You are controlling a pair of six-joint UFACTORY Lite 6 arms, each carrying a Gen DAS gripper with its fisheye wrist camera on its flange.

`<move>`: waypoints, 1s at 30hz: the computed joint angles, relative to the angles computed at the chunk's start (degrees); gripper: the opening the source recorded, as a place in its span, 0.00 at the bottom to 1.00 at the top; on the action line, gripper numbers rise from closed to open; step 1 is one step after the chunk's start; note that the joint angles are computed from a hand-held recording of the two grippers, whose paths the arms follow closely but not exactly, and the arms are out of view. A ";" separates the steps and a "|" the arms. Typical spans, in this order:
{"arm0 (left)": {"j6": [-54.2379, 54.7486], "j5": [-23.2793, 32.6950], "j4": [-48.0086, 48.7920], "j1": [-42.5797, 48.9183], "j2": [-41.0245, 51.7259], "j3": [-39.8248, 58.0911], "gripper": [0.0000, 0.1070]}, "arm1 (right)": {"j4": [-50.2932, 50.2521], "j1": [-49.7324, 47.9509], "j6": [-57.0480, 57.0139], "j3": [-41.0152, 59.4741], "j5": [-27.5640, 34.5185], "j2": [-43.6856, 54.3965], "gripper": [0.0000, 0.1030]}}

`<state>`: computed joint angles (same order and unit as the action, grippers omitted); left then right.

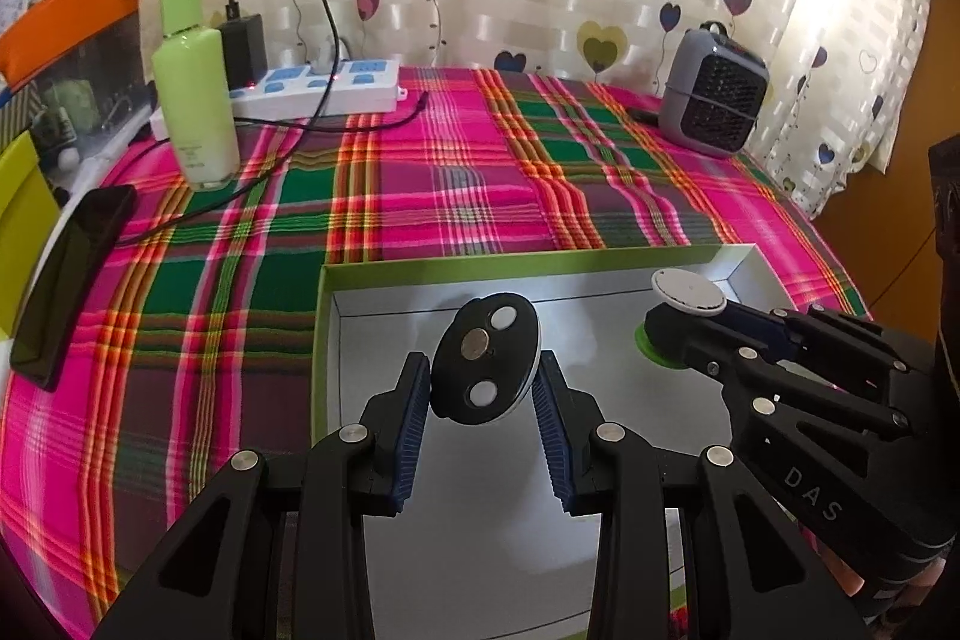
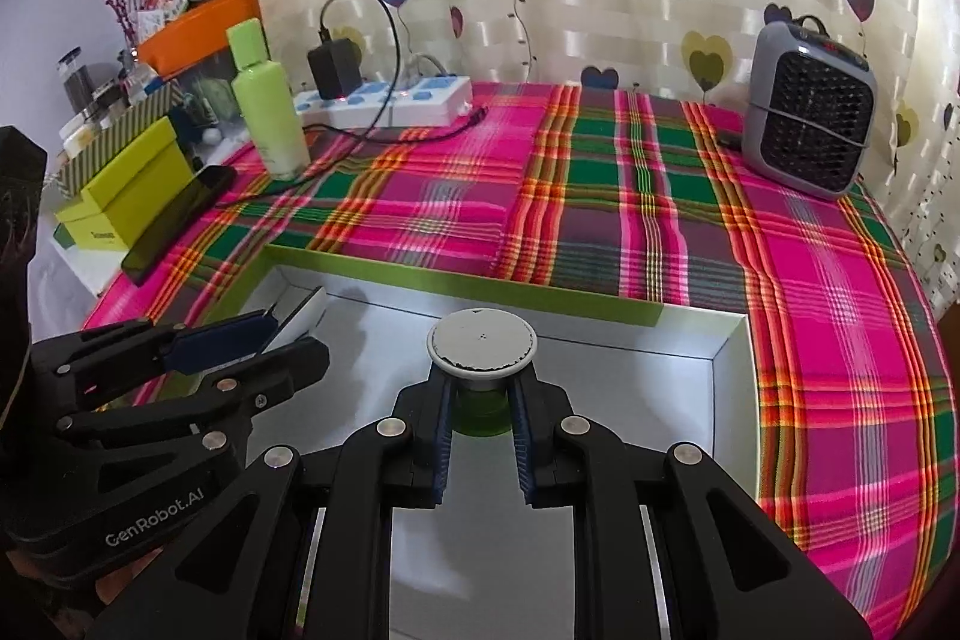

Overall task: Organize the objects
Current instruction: 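Carry black oval and green-white spool over the white box with both grippers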

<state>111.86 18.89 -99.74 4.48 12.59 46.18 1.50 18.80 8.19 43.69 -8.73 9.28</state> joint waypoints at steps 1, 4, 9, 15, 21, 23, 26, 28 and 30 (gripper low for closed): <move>-0.21 0.03 0.10 -0.02 0.42 0.40 0.31 | -1.55 -0.15 1.31 0.53 0.31 0.56 0.17; -0.74 -0.50 0.36 -0.34 1.26 1.22 0.31 | -0.33 -0.46 -0.31 1.84 1.02 2.09 0.17; -2.69 -1.29 2.08 -0.61 2.71 2.50 0.31 | -10.60 -1.19 9.79 3.63 2.16 3.86 0.17; -3.87 -1.92 3.21 -0.84 3.44 3.22 0.31 | -9.99 -1.33 8.97 4.62 3.29 4.69 0.17; -3.86 -2.77 3.44 -1.25 3.64 3.44 0.31 | -11.06 -1.40 9.96 4.96 3.85 4.94 0.17; -4.41 -2.69 4.00 -1.20 3.62 3.51 0.31 | -7.76 -1.26 6.96 4.79 4.12 4.95 0.17; -4.40 -3.02 3.96 -1.37 3.39 3.33 0.31 | -5.47 -1.32 4.74 4.39 3.78 4.74 0.17; -4.59 -3.18 4.12 -1.46 3.32 3.30 0.31 | -1.89 -1.25 1.32 4.30 3.75 4.69 0.17; -4.66 -3.31 4.20 -1.51 3.24 3.26 0.31 | -0.50 -1.36 -0.04 4.17 3.65 4.64 0.17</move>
<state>107.21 15.58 -95.54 2.97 15.83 49.43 1.00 17.44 8.15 47.85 -5.08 13.93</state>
